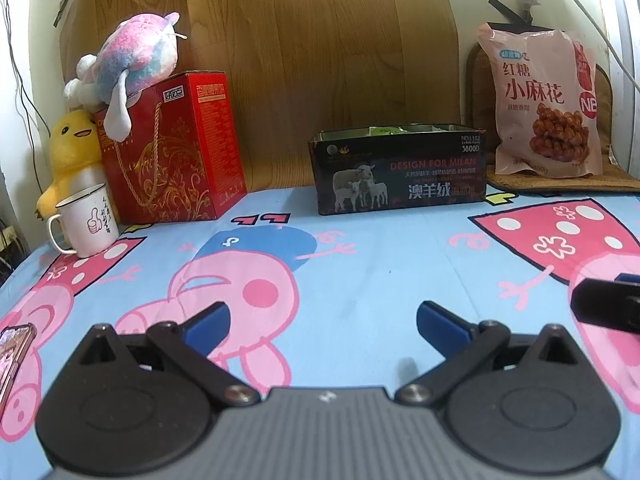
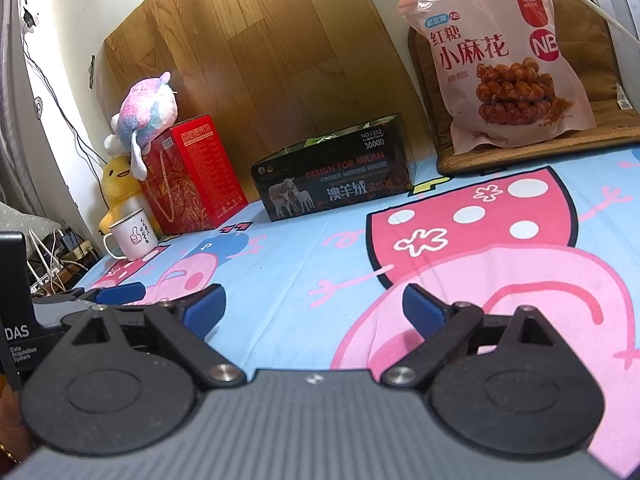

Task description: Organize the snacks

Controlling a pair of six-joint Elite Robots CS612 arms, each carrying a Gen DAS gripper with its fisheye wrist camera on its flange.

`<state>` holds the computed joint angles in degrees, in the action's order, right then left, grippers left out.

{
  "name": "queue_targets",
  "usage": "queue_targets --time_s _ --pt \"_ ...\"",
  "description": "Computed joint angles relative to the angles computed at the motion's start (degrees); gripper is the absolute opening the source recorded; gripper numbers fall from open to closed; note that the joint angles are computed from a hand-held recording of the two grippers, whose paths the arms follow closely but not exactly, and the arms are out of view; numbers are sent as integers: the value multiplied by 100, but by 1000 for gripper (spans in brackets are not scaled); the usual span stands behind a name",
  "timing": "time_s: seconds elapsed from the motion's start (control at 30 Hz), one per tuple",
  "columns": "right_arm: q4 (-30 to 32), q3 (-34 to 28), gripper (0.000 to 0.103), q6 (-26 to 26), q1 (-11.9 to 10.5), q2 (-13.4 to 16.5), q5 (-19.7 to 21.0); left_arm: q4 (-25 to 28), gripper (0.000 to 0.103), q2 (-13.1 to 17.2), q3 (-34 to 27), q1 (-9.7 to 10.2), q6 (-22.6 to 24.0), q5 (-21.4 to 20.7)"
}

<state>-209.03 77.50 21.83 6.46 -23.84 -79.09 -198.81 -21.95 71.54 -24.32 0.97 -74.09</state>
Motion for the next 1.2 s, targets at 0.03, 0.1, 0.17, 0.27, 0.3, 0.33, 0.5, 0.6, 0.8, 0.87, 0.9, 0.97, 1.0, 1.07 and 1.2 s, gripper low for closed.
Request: queue_targets --time_s 0.03,0.1,0.17,0.27,0.3,0.33,0.5,0.6,0.8,0.87,0.9,0.97,1.0,1.07,1.2 --pt "0 0 97 0 0 0 0 4 103 -2 3 -1 -3 6" --pt "1 2 97 -4 0 -2 2 16 103 -2 0 -2 -3 14" --pt "1 2 97 -4 0 -2 2 22 103 -3 -1 -3 1 15" --pt "0 2 97 0 0 -2 1 32 103 -6 2 -2 -13 9" --pt "0 2 97 0 0 -2 1 37 103 -4 -2 1 -17 -2" --pt "0 2 97 0 0 -2 1 35 103 -4 -1 2 -21 -5" --pt "0 2 97 0 0 -2 1 39 103 -3 0 2 -14 -12" --pt "4 -1 97 -2 0 0 2 31 103 -4 2 5 -1 -31" --pt "6 -6 97 -1 0 4 1 40 103 -10 8 6 -5 -38" --pt "6 -6 97 -1 0 4 1 39 103 -7 6 4 8 -33" --pt "12 -5 97 -3 1 2 1 43 103 -6 2 5 12 -33" --pt "13 -9 97 -2 2 5 0 48 103 -8 3 5 10 -40" --pt "13 -9 97 -2 2 5 0 57 103 -7 -2 7 13 -46" --pt "14 -10 97 0 3 6 -3 71 103 -3 -11 11 22 -58" --pt "11 -10 97 2 5 7 -8 76 103 -4 -11 11 25 -60"
